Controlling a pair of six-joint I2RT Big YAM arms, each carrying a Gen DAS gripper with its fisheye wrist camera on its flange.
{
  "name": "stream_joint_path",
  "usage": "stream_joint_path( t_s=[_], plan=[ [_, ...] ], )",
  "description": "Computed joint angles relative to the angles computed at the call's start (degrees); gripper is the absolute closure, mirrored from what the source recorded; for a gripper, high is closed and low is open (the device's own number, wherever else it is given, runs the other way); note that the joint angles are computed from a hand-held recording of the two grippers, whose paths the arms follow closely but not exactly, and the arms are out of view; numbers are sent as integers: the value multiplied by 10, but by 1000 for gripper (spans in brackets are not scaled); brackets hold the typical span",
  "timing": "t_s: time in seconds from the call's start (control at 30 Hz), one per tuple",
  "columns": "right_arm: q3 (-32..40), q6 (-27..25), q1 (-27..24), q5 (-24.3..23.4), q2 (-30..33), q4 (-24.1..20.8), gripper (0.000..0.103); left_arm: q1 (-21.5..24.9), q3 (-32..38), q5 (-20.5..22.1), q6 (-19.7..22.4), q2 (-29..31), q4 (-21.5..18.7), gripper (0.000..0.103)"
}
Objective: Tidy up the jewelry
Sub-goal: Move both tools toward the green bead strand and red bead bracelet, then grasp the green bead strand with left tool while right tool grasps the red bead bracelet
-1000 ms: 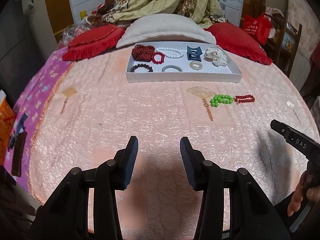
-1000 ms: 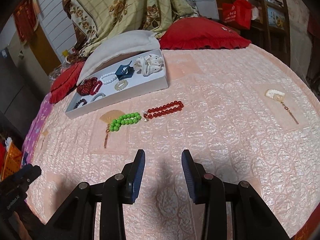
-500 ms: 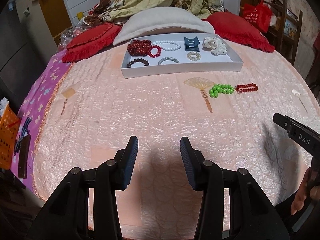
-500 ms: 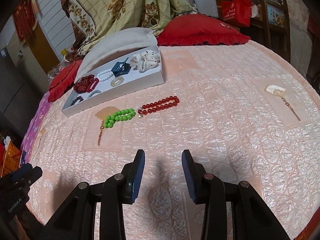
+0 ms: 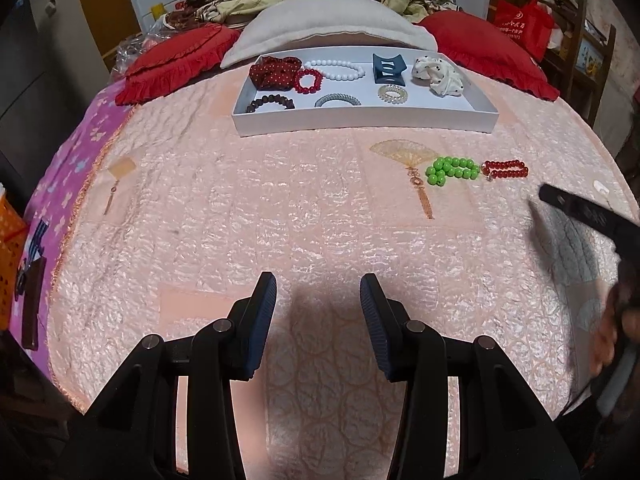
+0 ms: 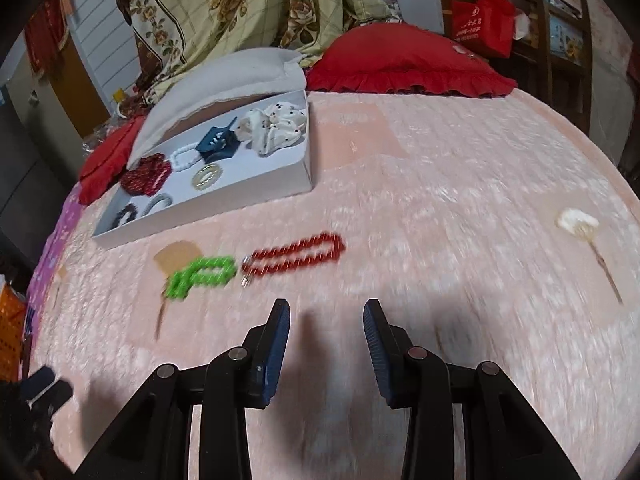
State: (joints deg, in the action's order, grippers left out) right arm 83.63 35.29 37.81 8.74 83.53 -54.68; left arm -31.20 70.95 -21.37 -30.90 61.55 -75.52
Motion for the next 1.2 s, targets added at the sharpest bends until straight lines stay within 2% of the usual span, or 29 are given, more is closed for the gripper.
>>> stream_joint_path(
  t_s=[0.2, 0.33, 0.5, 0.67, 0.77, 0.83, 0.97, 1.07, 1.13, 1.2],
  plan=[
    [42, -14, -17, -11, 48, -2, 67, 17, -2, 21, 18, 2, 23, 60],
    [70, -24, -15, 7, 74, -19, 67, 32, 8, 39, 35, 18, 38, 60],
    [86, -46, -13, 25, 86, -41, 67, 50, 32, 81, 87, 56, 70, 60],
    [65, -56, -18, 37, 68, -50, 67, 61, 68, 136, 134, 109, 104, 60],
    [59, -68, -19, 61, 65, -55, 67, 59, 90, 159, 165, 143, 120, 60],
    [55, -70, -24, 47, 62, -46, 67, 58, 107, 174, 186, 168, 125, 60],
    [43, -58, -39, 3, 51, -17, 67, 66, 130, 210, 196, 205, 124, 61],
    [32, -42, -46, -20, 42, 6, 67, 68, 140, 221, 201, 221, 120, 69],
    [28, -34, -49, -32, 36, 21, 67, 70, 137, 242, 200, 220, 127, 85],
    [39, -35, -48, -32, 45, 15, 67, 71, 138, 255, 195, 218, 118, 92]
  ],
)
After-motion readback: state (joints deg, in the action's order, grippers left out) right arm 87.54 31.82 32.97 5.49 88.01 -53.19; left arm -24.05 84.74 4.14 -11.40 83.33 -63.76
